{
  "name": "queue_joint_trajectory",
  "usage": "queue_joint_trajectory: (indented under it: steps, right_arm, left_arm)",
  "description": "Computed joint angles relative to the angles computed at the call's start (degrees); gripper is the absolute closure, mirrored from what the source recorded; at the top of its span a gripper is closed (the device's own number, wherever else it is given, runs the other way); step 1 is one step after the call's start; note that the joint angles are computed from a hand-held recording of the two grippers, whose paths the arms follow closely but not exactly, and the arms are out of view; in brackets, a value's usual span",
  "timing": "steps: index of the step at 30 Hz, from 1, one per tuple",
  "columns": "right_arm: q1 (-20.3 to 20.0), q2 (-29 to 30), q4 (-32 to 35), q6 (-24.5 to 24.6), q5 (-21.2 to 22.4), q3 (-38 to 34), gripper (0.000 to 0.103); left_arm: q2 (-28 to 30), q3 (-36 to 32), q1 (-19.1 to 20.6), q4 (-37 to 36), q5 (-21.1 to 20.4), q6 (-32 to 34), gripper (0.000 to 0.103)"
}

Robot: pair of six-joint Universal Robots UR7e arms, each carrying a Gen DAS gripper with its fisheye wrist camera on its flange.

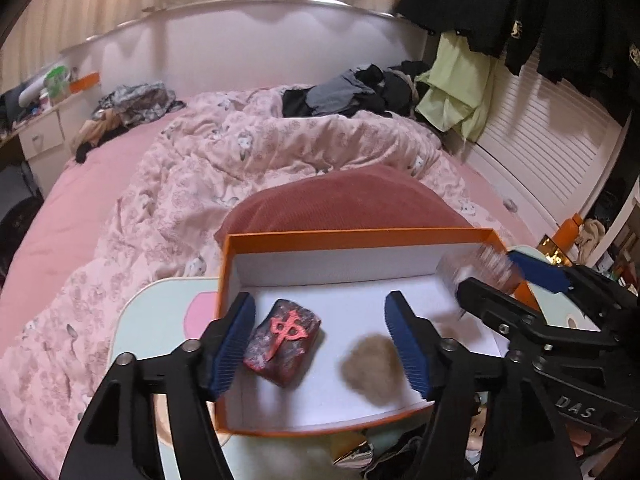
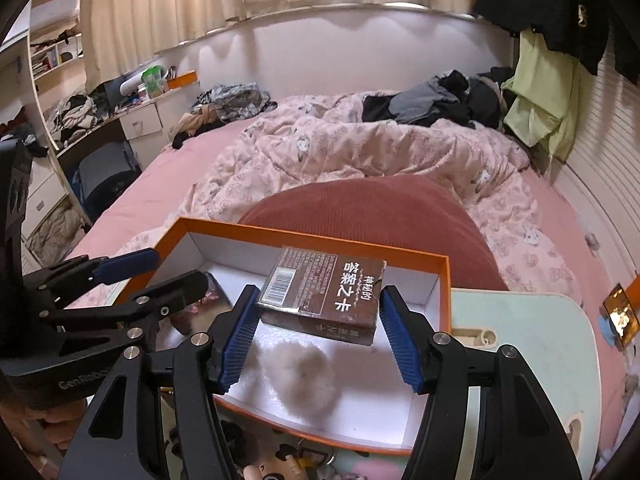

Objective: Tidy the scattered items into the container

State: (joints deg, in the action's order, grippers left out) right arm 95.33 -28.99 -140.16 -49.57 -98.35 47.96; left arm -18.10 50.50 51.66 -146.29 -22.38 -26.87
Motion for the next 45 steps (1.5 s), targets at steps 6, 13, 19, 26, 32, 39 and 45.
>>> queue_joint_trajectory:
  steps: [6, 13, 19, 26, 32, 39, 45]
  right_arm:
    - [-0.4, -2.9, -3.0, 0.2, 1.9, 4.3, 0.025]
    - [-2.1, -11.7, -6.6, -0.8, 5.9, 16.1, 0.025]
    - [-4.8, -18.1, -7.4, -4.2, 3.0, 25.6, 0.025]
    - [-7.5, -20.3, -13.4, -5.7, -2.6, 31.8, 0.025]
    - [-7.9, -19.8, -16.5, -7.2, -5.6, 33.1, 0.025]
    - [-8.6, -19.8, -18.8, -7.5, -5.0, 34.3, 0.009]
    - [-8.9, -20.0, -19.5, -7.7, -4.9, 35.0, 0.0]
  left_arm:
    - [-3.7, 6.9, -1.2, -3.0, -2.3, -2.6, 0.027]
    - [-6.1, 15.7, -4.9, -6.1, -0.4, -1.8, 0.019]
    - [-8.8, 25.4, -7.8, -3.1, -1.1, -7.7, 0.016]
    - [-10.7, 30.9, -8.3, 11.2, 1.3, -25.9, 0.015]
    - [-10.2, 29.0, -7.1, 18.6, -0.4, -31.4, 0.013]
    - [-10.1, 30.0, -7.0, 19.0, 1.3, -36.6, 0.001]
    - [-9.2, 30.5, -7.4, 17.8, 3.4, -37.6, 0.0]
